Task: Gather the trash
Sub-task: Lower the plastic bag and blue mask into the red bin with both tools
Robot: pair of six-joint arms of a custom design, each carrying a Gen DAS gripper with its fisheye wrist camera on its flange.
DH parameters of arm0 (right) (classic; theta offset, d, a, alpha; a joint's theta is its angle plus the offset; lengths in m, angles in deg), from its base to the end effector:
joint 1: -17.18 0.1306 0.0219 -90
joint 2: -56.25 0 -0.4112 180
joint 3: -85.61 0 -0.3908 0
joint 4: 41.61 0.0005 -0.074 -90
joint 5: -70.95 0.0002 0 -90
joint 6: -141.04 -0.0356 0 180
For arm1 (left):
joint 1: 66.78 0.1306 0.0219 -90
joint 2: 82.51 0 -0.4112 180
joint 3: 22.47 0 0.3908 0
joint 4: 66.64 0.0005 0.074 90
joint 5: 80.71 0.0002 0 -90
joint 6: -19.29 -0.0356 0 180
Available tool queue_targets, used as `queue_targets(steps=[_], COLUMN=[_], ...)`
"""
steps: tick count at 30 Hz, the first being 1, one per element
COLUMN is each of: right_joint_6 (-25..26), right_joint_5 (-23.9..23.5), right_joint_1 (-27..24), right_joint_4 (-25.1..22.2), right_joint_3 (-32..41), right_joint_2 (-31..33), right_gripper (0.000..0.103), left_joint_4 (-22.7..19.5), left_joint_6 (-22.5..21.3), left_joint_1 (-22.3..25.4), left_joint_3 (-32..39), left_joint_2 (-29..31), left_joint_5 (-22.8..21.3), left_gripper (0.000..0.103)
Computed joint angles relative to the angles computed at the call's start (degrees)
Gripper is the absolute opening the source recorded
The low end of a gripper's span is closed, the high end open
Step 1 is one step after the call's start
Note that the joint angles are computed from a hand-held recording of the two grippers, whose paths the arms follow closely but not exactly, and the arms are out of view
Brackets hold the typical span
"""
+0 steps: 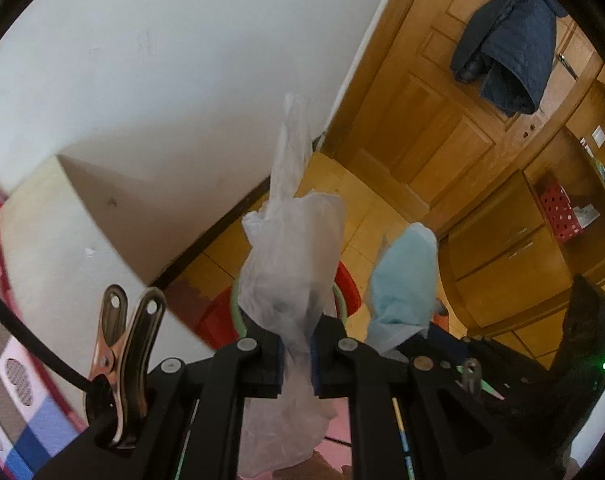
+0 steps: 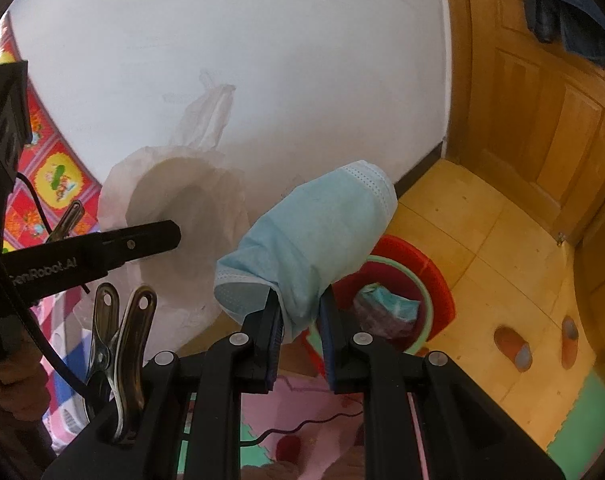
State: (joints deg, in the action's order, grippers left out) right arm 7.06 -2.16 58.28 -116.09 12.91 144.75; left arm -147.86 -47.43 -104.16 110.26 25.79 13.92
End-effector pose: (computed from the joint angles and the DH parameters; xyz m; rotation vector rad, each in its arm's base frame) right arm 0.3401 0.2823 0.5782 0.1772 2.4928 0.2481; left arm 0.4482 -0.3467 0.5909 0.3554 2.6147 -0.4894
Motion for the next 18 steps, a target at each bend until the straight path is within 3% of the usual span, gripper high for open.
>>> queue_targets(steps=[9, 18], right_joint_6=[6.11, 11.71], right_joint_5=[-5.53, -9.64], right_joint_1=[-7.49, -12.59], right_joint_4=[2.23, 4.58], right_joint_3=[-7.13, -12.97], right_joint_2=[-3.28, -4.41], right_gripper=[0.018, 0.018], left_joint_4=[-0.01, 0.34], left_joint_6=[4.56, 8.87], left_joint_1=[-3.56, -4.43], left_joint_3=[3.7, 1.84], left_joint_2=[5.78, 9.73], left_joint_5=[0.3, 0.35], left_gripper=[0.009, 0.009])
